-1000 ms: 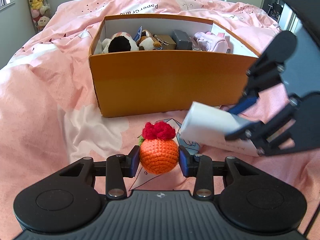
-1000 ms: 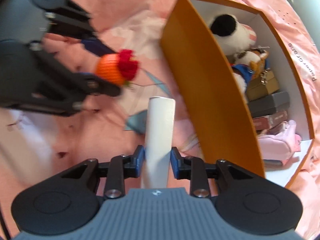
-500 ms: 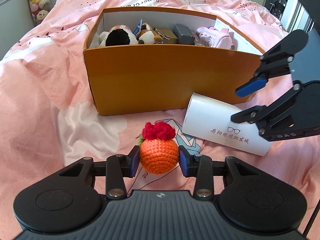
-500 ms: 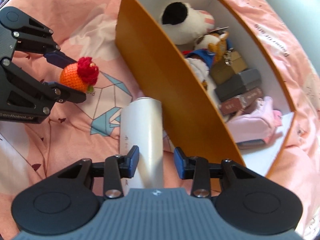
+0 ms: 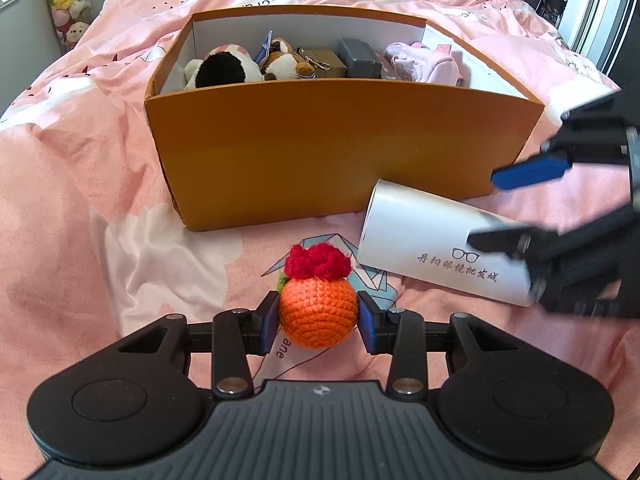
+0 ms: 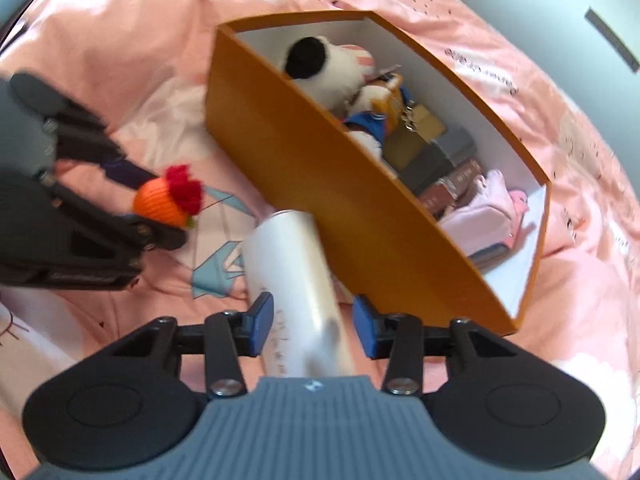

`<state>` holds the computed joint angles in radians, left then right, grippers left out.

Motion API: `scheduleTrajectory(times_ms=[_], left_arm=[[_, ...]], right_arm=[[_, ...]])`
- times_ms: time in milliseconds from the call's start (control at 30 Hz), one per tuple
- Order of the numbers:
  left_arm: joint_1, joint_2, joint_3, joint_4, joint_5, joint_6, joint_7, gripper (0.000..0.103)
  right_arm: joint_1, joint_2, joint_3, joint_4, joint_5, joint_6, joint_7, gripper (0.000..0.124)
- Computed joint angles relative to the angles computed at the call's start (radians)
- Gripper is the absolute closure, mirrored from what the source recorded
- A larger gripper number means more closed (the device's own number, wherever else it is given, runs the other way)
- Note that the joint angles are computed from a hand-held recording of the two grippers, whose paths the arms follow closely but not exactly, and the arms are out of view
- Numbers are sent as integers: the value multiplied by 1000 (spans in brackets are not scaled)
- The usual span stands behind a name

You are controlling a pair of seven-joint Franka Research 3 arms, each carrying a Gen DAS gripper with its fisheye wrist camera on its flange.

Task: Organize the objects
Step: 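Lift the crochet ball and white case and carry both over the orange box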

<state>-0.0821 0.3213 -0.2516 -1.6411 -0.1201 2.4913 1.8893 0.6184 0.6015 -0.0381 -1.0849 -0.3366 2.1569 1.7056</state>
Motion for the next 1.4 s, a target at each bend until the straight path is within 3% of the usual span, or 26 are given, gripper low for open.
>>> scheduleTrajectory(times_ms=[67,133,300,567,900,1133,1400], left_arm=[[-3,-1,4,-2,8,3,-9,58],[-5,-1,8,-2,18,4,-21,58],[-7,2,8,4,32,-5,-30,58],[-17,9,17,13,71,-21,-58,58],[-15,1,16,5,83,-10,-64,58],[4,-29,-2,-4,28,3,-10,58],[22,-81,-26,3,-124,31,109,58]], right_arm=[[28,0,-19,-22,-44,10,39,74],[55,5,-40,-41,-102,27,83,62],[85,10,-54,-65,-175,32,168,62],[110,45,-66,-66,-272,32,182,55],[97,96,-70,-14,-269,38,109,56],[92,1,-64,-121,-298,116,40,58],[69,-117,-36,-188,-356,173,-52,58]])
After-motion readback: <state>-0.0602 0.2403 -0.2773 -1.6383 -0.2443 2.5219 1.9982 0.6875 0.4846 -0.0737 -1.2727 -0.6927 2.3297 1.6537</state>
